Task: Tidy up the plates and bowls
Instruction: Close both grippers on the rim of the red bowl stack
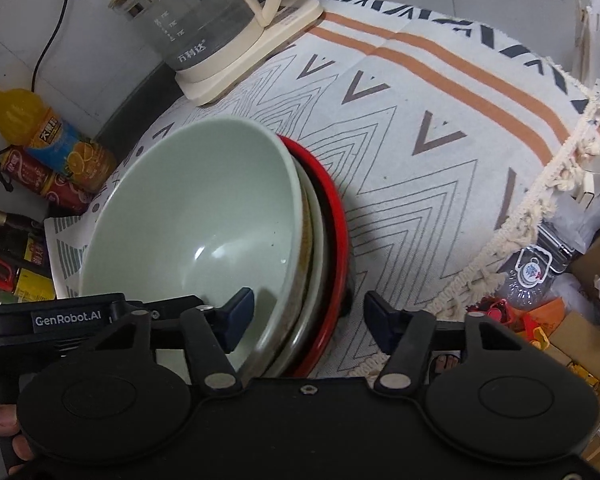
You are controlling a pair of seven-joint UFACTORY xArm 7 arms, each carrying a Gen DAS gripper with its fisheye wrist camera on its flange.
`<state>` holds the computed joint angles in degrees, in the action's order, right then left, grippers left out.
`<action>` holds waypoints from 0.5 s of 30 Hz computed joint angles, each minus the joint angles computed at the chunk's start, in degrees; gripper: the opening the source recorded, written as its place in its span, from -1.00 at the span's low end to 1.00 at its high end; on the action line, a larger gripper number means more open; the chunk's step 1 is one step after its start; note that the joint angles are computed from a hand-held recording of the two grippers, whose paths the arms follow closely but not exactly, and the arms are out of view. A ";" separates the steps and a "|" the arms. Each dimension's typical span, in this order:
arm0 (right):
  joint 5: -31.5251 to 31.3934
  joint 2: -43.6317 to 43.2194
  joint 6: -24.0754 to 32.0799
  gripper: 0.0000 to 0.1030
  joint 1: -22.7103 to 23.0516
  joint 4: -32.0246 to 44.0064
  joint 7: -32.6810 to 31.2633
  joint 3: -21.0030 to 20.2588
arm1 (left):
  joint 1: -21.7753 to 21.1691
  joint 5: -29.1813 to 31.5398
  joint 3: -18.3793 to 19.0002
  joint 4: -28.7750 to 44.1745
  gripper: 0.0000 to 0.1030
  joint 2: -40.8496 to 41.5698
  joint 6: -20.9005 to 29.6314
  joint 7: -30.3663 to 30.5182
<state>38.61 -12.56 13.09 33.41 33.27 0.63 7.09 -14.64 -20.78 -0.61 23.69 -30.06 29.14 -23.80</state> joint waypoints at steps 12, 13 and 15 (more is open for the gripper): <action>5.25 0.85 -1.83 -0.26 2.06 0.33 -6.79 -1.73 | 0.15 1.39 -0.42 -1.72 -0.28 -2.73 -0.93 -1.02; 5.34 0.80 -2.19 -0.27 1.89 0.36 -6.93 -1.36 | 0.25 1.48 -0.42 -1.91 -0.28 -3.23 -0.87 -1.29; 4.57 0.50 -2.85 -0.27 1.49 0.32 -6.44 -0.54 | 0.37 1.57 -0.24 -2.25 -0.28 -4.04 -1.08 -1.60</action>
<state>43.17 -12.06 10.25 34.90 33.59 -5.81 6.55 -14.27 -19.22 -0.85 21.44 -34.10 28.06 -25.39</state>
